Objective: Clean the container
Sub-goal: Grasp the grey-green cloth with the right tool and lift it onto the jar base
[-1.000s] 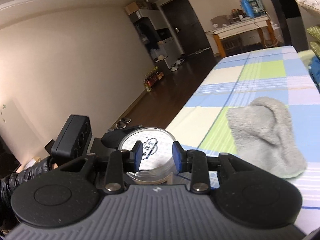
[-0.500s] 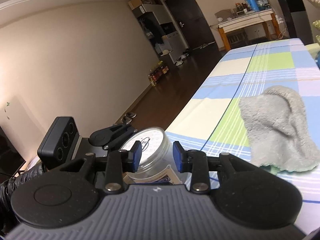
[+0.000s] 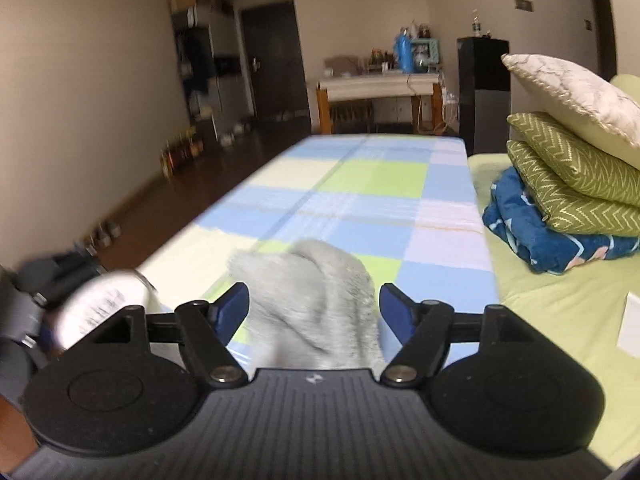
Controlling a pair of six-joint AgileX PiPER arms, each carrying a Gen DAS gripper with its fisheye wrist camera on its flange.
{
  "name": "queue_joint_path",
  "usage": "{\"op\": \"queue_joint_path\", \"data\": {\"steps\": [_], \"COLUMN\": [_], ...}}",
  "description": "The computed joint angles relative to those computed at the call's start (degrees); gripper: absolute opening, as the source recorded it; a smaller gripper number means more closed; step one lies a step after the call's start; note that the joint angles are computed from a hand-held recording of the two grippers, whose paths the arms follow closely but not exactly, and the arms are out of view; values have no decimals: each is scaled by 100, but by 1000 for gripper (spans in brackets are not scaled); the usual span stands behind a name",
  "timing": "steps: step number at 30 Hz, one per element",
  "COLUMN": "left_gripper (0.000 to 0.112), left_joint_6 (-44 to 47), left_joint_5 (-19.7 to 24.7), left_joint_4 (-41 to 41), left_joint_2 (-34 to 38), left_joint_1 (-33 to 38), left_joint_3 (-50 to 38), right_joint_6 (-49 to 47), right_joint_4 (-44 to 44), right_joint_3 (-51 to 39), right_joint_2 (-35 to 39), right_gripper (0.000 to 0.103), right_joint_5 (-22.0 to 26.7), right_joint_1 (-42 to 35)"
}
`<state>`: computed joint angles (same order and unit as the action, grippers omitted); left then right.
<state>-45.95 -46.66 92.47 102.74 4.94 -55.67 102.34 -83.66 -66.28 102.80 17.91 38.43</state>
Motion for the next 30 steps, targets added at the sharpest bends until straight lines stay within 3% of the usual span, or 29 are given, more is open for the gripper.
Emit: {"op": "queue_joint_path", "data": {"steps": [3,4,5,6,7,12,16,19,24,27,30], "left_gripper": [93,93,93,93,93,93,92,91,91,91,91], "left_joint_6": [21,-32,-54,-37,-41,-52,-83,-32,23,17,105], "left_joint_5": [92,146,202,248,274,423,436,423,464,396,360], "left_joint_4": [-86,-74,-86,-119,-130,-232,-226,-270,-326,-284,-306], "left_joint_2": [-27,-38,-46,-50,-47,-66,-91,-108,-145,-130,-127], "left_joint_1": [-32,-61,-92,-118,-128,-199,-184,-156,-167,-125,-110], "left_joint_3": [57,57,63,75,82,134,163,208,267,252,263], "right_joint_6": [-758,-1079,-1398,-1577,-1594,-357,-999,-2280,-4219,-4768,-5713], "right_joint_4": [508,769,1028,1195,1225,-142,130,967,2269,2839,3973], "right_joint_3": [-408,-545,-687,-736,-727,-289,-235,-408,-983,-1146,-1224], "right_joint_2": [394,519,645,688,697,249,-244,-382,6,107,46], "right_gripper": [68,55,24,14,11,9,9,9,9,10,10], "right_joint_5": [113,151,194,180,139,652,886,950,1127,1035,673], "right_joint_1": [7,15,23,24,25,579,1089,1419,1669,1644,1488]}}
